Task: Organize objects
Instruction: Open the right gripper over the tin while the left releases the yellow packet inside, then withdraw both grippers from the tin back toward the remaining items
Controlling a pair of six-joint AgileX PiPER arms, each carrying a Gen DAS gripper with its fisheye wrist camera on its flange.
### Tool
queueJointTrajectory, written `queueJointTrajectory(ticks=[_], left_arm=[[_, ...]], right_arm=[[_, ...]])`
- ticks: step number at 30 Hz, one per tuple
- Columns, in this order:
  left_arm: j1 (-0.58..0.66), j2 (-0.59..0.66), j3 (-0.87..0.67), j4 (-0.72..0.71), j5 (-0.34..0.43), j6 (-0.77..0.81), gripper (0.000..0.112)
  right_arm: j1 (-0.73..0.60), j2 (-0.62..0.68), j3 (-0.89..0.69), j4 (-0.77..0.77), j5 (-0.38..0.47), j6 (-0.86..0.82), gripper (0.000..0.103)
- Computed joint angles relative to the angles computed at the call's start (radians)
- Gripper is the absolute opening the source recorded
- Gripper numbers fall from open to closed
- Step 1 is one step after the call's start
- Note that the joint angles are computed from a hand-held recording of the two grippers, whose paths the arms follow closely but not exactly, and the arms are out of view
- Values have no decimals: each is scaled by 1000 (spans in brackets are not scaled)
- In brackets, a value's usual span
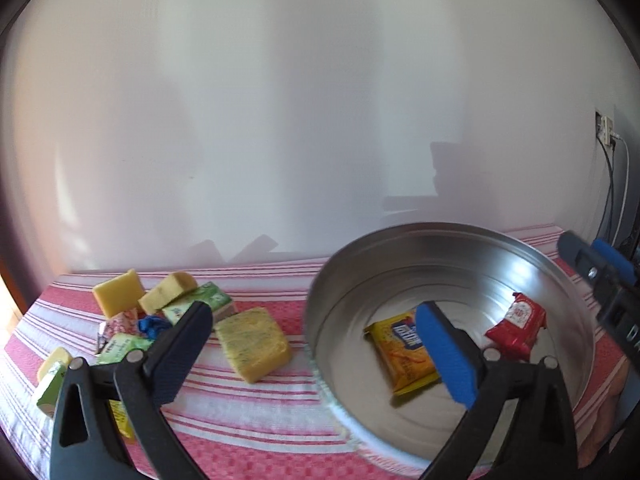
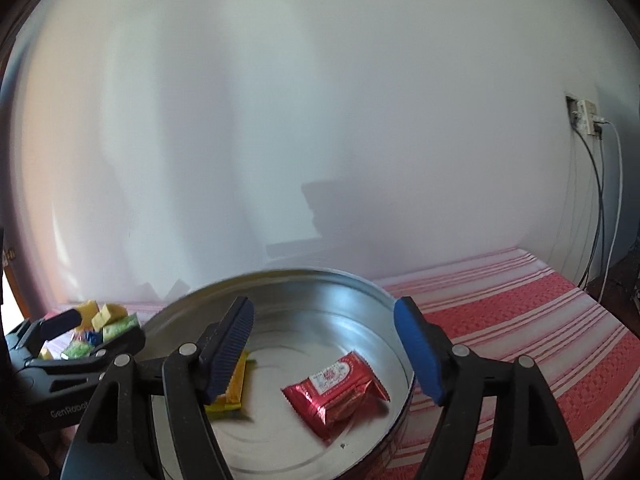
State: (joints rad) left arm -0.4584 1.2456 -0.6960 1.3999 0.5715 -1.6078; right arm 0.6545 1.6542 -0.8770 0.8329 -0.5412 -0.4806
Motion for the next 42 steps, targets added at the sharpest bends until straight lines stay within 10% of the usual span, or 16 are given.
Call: queueJointTrajectory(ticks=[14, 23, 29, 35, 42], left_arm=[[64, -93, 153, 207, 85, -186, 103], [72, -165, 237, 283, 89, -228, 103], [135, -218, 256, 252, 17, -192, 103], [281, -265, 271, 223, -135, -120, 103], [535, -313, 291, 233, -341, -26, 103]], right_arm=[[158, 30, 46, 105, -310, -96, 75], [278, 13, 117, 241, -544, -37, 102], [230, -2, 58, 351, -303, -79, 102], [345, 10, 83, 406, -507, -85, 102], [393, 36, -8, 486, -423, -190, 102]])
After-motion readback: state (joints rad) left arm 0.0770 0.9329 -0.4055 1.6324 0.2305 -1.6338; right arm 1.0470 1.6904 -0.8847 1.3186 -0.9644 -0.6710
